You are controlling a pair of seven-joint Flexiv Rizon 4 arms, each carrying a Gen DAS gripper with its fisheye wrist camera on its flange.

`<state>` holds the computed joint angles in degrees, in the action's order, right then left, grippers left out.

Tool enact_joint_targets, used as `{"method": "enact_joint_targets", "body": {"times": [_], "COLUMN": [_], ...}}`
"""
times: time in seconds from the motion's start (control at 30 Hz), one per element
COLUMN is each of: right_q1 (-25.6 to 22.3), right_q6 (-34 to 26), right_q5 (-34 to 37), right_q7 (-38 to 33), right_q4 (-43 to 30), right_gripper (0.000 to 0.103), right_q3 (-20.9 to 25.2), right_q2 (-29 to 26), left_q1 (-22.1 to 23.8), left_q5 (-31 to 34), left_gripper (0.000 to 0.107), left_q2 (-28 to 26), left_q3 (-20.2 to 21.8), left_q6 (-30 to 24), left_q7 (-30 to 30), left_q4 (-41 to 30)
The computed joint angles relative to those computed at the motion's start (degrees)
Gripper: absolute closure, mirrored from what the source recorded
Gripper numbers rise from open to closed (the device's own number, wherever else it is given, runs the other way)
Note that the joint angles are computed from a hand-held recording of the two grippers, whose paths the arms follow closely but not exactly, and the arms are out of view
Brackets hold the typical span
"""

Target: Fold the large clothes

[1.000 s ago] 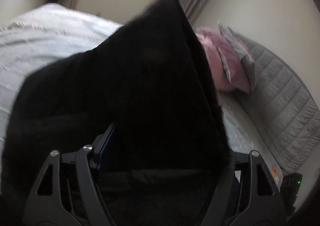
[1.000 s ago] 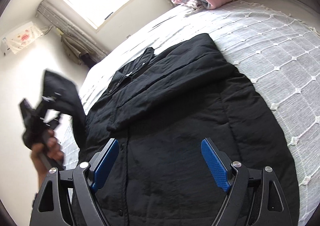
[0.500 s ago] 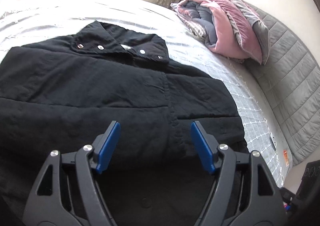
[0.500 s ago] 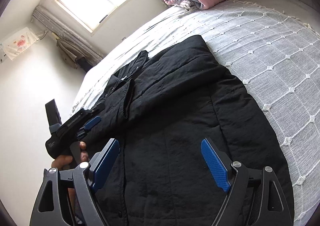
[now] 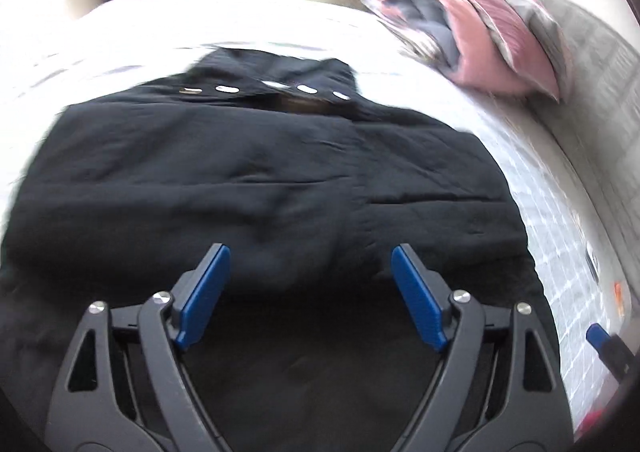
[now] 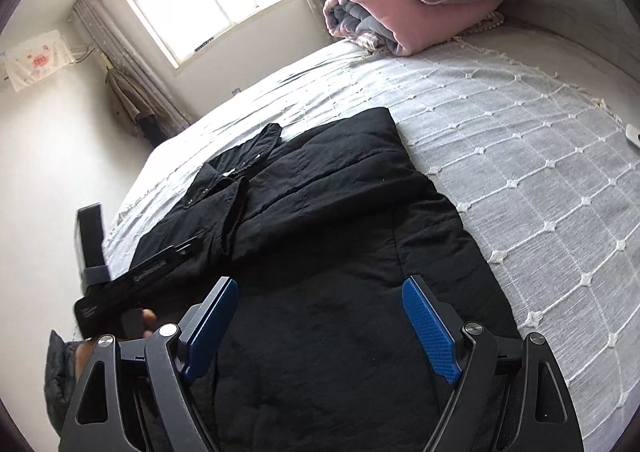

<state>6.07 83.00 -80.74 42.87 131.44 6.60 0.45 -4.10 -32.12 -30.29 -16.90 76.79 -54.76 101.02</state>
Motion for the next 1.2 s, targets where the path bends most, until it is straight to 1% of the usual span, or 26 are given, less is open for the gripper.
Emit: {"method": "enact_joint_targets", "body": {"times": [0.1, 0.13, 0.2, 0.23, 0.27, 0.3, 0.33, 0.4, 0.47, 0.5, 0.53, 0.6, 0.63, 0.67, 0.7, 0.73, 0.77, 0.87, 0.9, 0.93, 0.97, 1.03, 1.07, 1.1, 1.13, 1.2], "right_q1": [1.56, 1.98, 3.17, 3.78, 4.39, 4.93, 5.37, 5.74, 4.6, 4.49, 4.95, 6.47, 7.1, 7.8, 8.55, 9.06, 9.17, 7.53, 7.17, 7.07, 7.34, 8.23, 8.4, 8.3, 8.27, 8.49], "right_q6": [-3.94, -4.91, -8.1, -10.21, -12.75, -15.39, -17.62, -19.2, -13.01, -12.32, -13.87, -19.94, -22.31, -24.99, -28.17, -29.93, -29.5, -20.09, -18.3, -17.88, -19.13, -22.71, -23.47, -23.7, -24.32, -24.87], "right_q5": [5.38, 6.37, 10.35, 12.33, 14.02, 15.49, 16.67, 18.13, 15.55, 15.29, 16.23, 18.03, 18.36, 19.03, 19.5, 19.66, 19.26, 16.98, 17.17, 18.16, 19.63, 22.62, 22.69, 21.36, 20.25, 20.01], "right_q7": [-6.15, -7.47, -11.73, -13.52, -15.09, -16.47, -17.5, -18.35, -16.56, -16.49, -17.56, -21.13, -22.26, -23.15, -23.88, -24.22, -23.97, -19.36, -18.33, -17.83, -18.12, -19.4, -19.2, -18.12, -17.08, -15.82], "right_q4": [-0.31, -0.44, -0.61, -0.69, -0.78, -0.9, -1.02, -1.0, -0.28, -0.3, -0.67, -1.92, -2.39, -2.74, -3.13, -3.21, -2.8, -0.05, 0.46, 0.87, 0.98, 1.05, 1.4, 2.03, 2.69, 4.33], "right_gripper": [0.018, 0.018, 0.017, 0.017, 0.017, 0.017, 0.017, 0.017, 0.017, 0.017, 0.017, 0.017, 0.017, 0.017, 0.017, 0.016, 0.016, 0.016, 0.016, 0.016, 0.016, 0.016, 0.016, 0.016, 0.016, 0.016], "right_q3": [1.17, 1.38, 2.19, 2.62, 3.07, 3.48, 3.77, 3.84, 2.47, 2.42, 2.9, 4.19, 4.62, 5.12, 5.68, 5.97, 5.9, 4.39, 4.31, 4.53, 5.1, 6.44, 6.95, 7.45, 8.13, 9.41], "right_q2": [0.13, 0.18, 0.61, 0.92, 1.33, 1.71, 1.96, 2.12, 1.53, 1.46, 1.49, 1.8, 1.93, 2.15, 2.39, 2.66, 3.03, 3.79, 3.82, 3.97, 4.27, 5.49, 6.47, 7.74, 9.08, 11.47], "left_q1": [1.09, 1.87, 5.16, 5.84, 5.28, 5.18, 5.82, 7.41, 9.79, 10.69, 11.78, 12.97, 12.5, 12.56, 12.97, 12.97, 12.76, 11.09, 11.04, 11.18, 11.59, 12.2, 12.33, 12.1, 11.92, 11.26], "left_q5": [0.2, -0.21, -3.92, -4.99, -4.11, -3.56, -4.06, -6.34, -12.27, -15.81, -21.49, -34.49, -36.99, -36.16, -36.41, -37.64, -38.77, -39.48, -41.67, -43.51, -44.09, -41.74, -40.62, -40.87, -42.39, -47.91], "left_gripper": [0.024, 0.024, 0.024, 0.024, 0.024, 0.024, 0.023, 0.023, 0.023, 0.023, 0.023, 0.023, 0.023, 0.023, 0.023, 0.023, 0.023, 0.023, 0.023, 0.023, 0.023, 0.023, 0.023, 0.024, 0.024, 0.024], "left_q2": [4.37, 5.36, 8.22, 9.43, 10.34, 11.23, 12.03, 14.05, 16.32, 17.34, 18.49, 20.09, 20.25, 20.35, 20.47, 20.53, 20.21, 19.0, 19.35, 19.79, 20.31, 20.91, 21.02, 21.37, 21.8, 23.26], "left_q3": [3.35, 3.65, 2.23, 2.94, 5.47, 7.28, 7.67, 7.8, 5.6, 4.53, 2.81, -0.13, 0.43, 1.81, 2.96, 3.74, 4.56, 7.42, 8.2, 9.13, 10.48, 13.59, 15.07, 16.15, 16.83, 17.66], "left_q6": [-0.2, -0.29, 0.85, 1.69, 2.45, 3.3, 3.86, 4.99, 7.12, 7.44, 7.76, 8.51, 8.18, 6.3, 3.25, 1.63, 1.84, 7.13, 6.71, 5.03, 2.31, -2.52, -4.18, -5.05, -5.51, -6.22], "left_q7": [-2.35, -2.24, 0.79, 1.16, -0.61, -1.95, -2.0, -1.43, 3.08, 6.4, 11.44, 22.28, 24.57, 24.47, 25.69, 27.6, 29.91, 33.03, 34.66, 35.83, 35.79, 33.04, 31.8, 32.01, 33.57, 38.96], "left_q4": [4.76, 5.87, 9.51, 10.88, 11.69, 12.62, 13.64, 16.36, 19.95, 21.35, 22.81, 24.51, 24.63, 24.79, 24.75, 24.75, 24.82, 25.21, 25.51, 25.7, 26.05, 26.56, 26.68, 26.91, 27.11, 27.69]}}
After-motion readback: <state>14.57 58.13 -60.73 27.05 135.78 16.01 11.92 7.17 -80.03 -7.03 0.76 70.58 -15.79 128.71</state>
